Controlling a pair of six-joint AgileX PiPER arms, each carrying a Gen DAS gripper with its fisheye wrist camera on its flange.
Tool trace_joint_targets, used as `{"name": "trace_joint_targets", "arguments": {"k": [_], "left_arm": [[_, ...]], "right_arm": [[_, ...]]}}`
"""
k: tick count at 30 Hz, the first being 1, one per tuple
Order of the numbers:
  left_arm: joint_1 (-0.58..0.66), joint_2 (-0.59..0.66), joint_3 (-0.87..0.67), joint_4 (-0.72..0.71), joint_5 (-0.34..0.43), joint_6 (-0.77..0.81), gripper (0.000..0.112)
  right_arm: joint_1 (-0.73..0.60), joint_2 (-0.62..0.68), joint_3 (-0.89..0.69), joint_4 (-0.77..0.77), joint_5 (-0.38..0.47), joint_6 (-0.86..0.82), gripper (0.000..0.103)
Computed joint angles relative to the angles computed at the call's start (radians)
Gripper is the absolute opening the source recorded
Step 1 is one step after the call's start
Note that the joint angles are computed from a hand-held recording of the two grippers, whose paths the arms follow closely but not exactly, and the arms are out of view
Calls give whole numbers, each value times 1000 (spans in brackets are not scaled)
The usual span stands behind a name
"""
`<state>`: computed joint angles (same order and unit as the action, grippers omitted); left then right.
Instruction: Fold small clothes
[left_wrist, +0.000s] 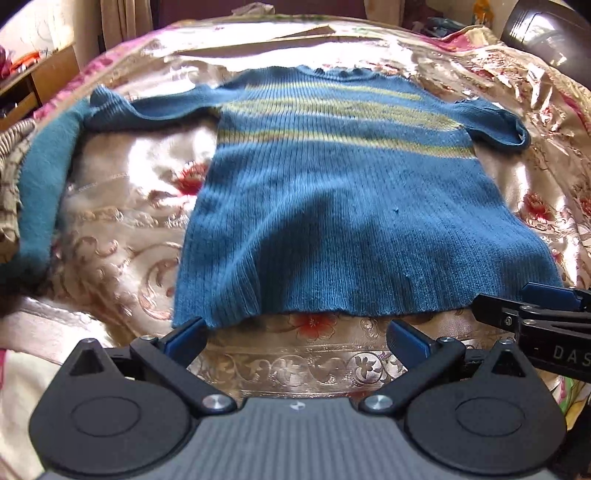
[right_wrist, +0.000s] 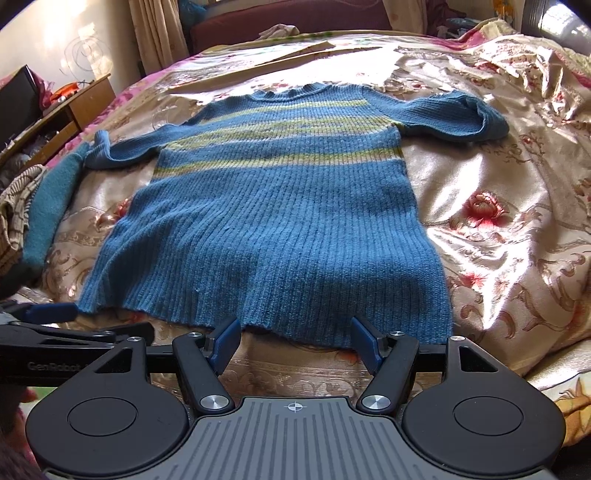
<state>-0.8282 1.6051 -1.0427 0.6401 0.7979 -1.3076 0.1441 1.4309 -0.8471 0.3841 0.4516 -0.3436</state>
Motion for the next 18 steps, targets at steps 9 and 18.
{"name": "trace_joint_targets", "arguments": {"k": [9,18], "left_arm": [[-28,-8,1,45,31,-37,103],[-49,-17,5,79,43,-74,103]], "right_arm": [[2,-19,13,-95,-18,88,69],[11,-29,18,-143,-20,130,70]]}}
